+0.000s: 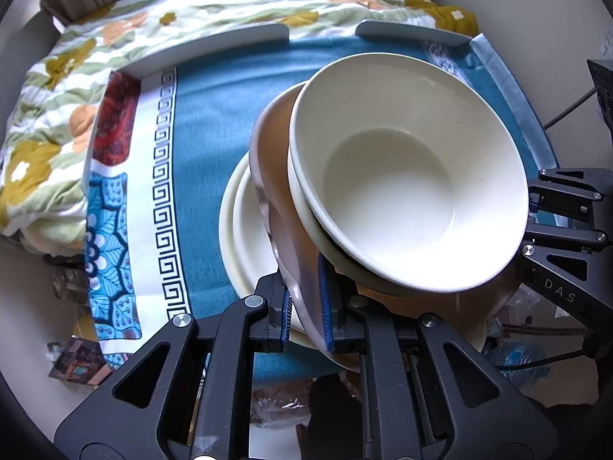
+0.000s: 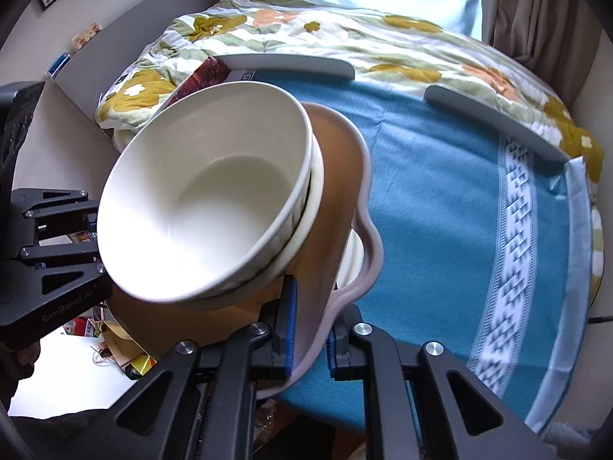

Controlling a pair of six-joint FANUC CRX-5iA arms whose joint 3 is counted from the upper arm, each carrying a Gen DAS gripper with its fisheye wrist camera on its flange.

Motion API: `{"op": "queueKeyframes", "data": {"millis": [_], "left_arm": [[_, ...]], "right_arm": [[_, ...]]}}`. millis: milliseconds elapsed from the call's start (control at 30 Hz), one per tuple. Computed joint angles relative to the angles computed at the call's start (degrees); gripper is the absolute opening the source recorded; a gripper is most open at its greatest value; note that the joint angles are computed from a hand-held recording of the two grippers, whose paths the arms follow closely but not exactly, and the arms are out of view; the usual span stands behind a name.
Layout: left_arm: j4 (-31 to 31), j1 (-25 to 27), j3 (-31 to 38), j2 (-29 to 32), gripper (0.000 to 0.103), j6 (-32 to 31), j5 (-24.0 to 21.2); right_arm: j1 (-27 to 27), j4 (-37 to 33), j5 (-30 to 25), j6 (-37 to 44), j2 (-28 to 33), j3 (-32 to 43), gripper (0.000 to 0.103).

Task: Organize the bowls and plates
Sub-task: 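Lift the nested bowls with both grippers and lower them onto the plate stack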

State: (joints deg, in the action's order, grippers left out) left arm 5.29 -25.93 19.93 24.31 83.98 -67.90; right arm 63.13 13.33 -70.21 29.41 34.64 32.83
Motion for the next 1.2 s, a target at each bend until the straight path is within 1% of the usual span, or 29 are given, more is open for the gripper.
{"op": "queueKeyframes", "data": {"millis": [133, 333, 433, 567, 700, 733, 933, 1100, 1200], "left_arm": [[0.07, 0.25, -1.09, 0.34, 0.01, -0.16, 1.07], [2.08, 1.08, -3.4, 0.31, 0.01, -0.83, 2.72], [2.47, 1.28, -4.09, -0.05, 0.01, -1.21, 3.51], [1.81, 1.12, -4.56, -0.36, 0.012, -0.74, 4.54], [2.5, 1.14, -4.94, 0.13, 0.016, -1.92, 3.97], [2.79, 1.14, -5.07, 0.19, 0.016, -2.24, 3.95], [-0.39, 0.16, -3.47, 0.01, 0.018, -2.3, 2.93], [-0.55, 0.56, -2.58, -0.13, 0.019, -2.93, 2.18], [-0.69, 0.55, -2.43, -0.33, 0.019, -3.15, 1.92]], "right_arm": [[-0.05, -0.21, 0.51, -1.2, 1.06, 0.28, 0.012], [0.1, 0.48, 0.63, -3.0, 2.12, 0.38, 0.012], [0.53, 1.86, 1.65, -5.26, 1.81, -0.89, 0.012], [0.62, 2.1, 2.1, -6.05, 1.47, -1.65, 0.012], [0.51, 1.2, 1.68, -5.67, 1.68, -1.04, 0.012], [0.43, 0.97, 1.47, -5.44, 1.78, -0.77, 0.012], [0.02, -0.19, 0.96, -5.34, 1.94, -0.01, 0.012], [0.04, -0.1, -0.29, -6.54, 1.89, 0.64, 0.012], [0.26, 0.25, -0.69, -7.46, 1.74, 0.77, 0.014]]}}
